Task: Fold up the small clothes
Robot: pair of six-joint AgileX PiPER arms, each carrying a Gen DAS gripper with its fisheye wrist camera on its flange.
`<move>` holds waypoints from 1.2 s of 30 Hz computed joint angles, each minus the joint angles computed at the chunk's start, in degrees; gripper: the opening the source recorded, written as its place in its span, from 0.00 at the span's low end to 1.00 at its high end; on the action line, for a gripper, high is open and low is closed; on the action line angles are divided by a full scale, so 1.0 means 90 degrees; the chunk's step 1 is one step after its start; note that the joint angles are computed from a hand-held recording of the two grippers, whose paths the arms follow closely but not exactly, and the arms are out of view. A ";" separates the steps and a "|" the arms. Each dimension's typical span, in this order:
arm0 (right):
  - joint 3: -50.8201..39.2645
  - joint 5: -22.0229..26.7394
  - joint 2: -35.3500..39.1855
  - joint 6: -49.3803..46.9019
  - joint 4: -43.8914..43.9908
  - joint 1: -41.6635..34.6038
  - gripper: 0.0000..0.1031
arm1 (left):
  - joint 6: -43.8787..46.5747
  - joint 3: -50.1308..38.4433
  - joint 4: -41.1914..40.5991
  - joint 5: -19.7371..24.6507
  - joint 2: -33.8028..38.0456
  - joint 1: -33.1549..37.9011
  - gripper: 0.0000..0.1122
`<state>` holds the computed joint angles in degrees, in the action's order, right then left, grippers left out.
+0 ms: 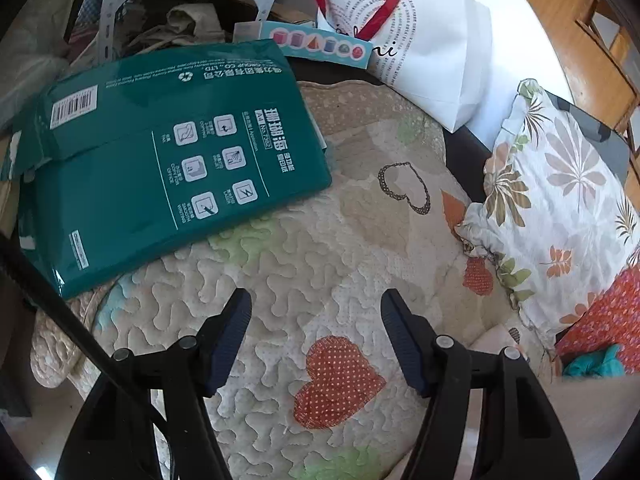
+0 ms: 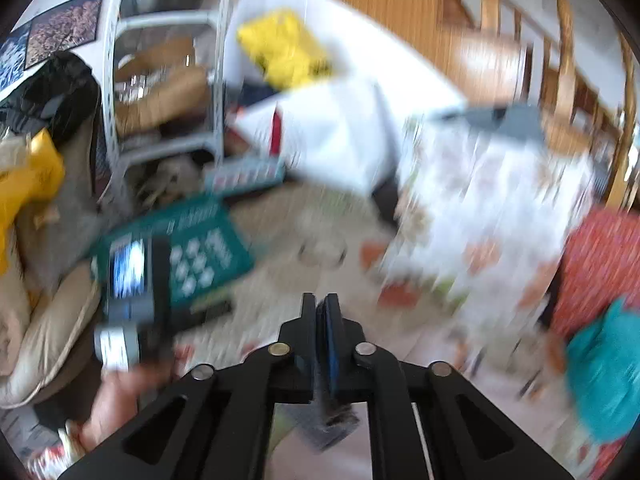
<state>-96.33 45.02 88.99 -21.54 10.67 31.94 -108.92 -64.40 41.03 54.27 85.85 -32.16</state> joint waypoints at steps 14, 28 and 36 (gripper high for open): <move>-0.0049 0.1269 0.0403 -0.1067 0.0466 -0.2098 0.27 | 0.0792 -0.0915 -0.0196 -0.0147 0.0776 -0.0311 0.59; 0.3499 -0.0218 0.1015 -0.2864 0.1740 -0.4183 0.48 | 0.6811 -0.3730 -0.2153 -0.0453 0.3354 -0.1744 0.51; 0.3874 -0.0156 0.1231 -0.5058 0.3608 -0.5787 0.51 | 0.6611 -0.3531 -0.3043 -0.1032 0.3582 -0.1092 0.45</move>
